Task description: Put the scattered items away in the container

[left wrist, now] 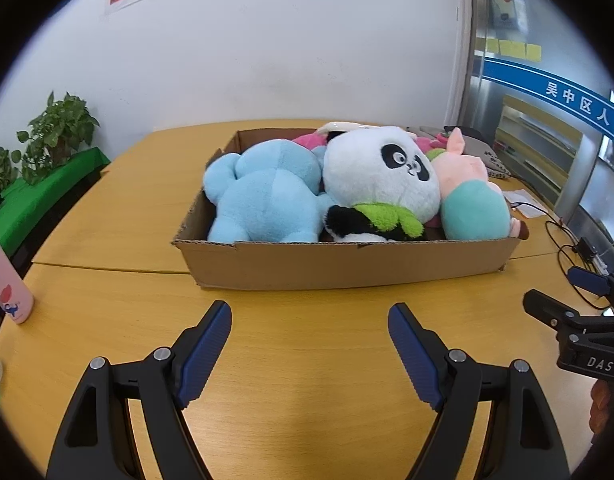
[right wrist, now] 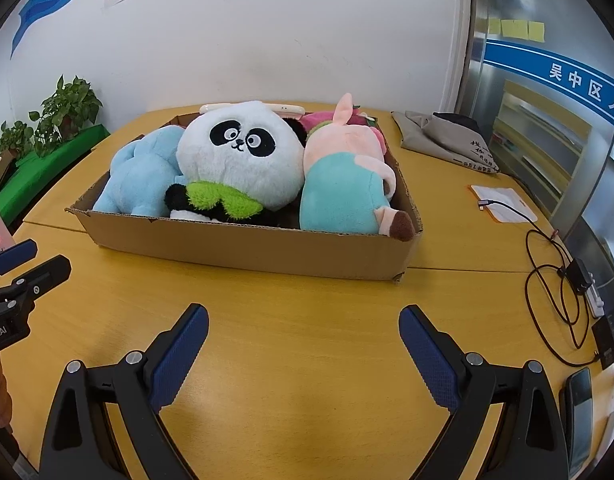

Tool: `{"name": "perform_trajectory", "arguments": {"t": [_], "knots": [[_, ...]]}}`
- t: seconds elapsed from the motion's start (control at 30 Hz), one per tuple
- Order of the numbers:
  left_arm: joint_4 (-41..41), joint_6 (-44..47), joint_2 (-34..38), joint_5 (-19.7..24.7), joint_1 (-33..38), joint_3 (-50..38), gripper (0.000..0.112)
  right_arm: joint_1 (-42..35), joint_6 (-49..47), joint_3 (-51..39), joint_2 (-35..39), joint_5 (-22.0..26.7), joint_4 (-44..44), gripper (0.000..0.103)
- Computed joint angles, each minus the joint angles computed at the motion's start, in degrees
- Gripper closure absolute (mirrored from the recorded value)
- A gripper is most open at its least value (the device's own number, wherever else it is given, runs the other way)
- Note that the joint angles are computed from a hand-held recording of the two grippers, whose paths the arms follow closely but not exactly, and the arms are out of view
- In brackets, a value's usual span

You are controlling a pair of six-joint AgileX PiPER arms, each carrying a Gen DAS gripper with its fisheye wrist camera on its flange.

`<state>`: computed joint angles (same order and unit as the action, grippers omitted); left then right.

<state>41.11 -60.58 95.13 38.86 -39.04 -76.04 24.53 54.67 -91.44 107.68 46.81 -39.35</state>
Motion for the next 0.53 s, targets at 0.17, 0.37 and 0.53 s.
{"name": "perform_trajectory", "arguments": {"t": [0.17,0.37,0.53], "knots": [[3.0,-2.2,0.5,2.0,-1.4,-0.2,0.031,0.4,0.6,0.4,-0.2,0.0,-0.8,0.005],[5.6,-5.2,0.2,4.4,-2.5,0.1,0.031,0.4,0.5,0.8,-0.5,-0.4,-0.2,0.005],[6.1,-5.8,-0.3,5.3,-2.5,0.6,0.031,0.6,1.1,1.4,-0.8,-0.5,-0.6,0.005]]}}
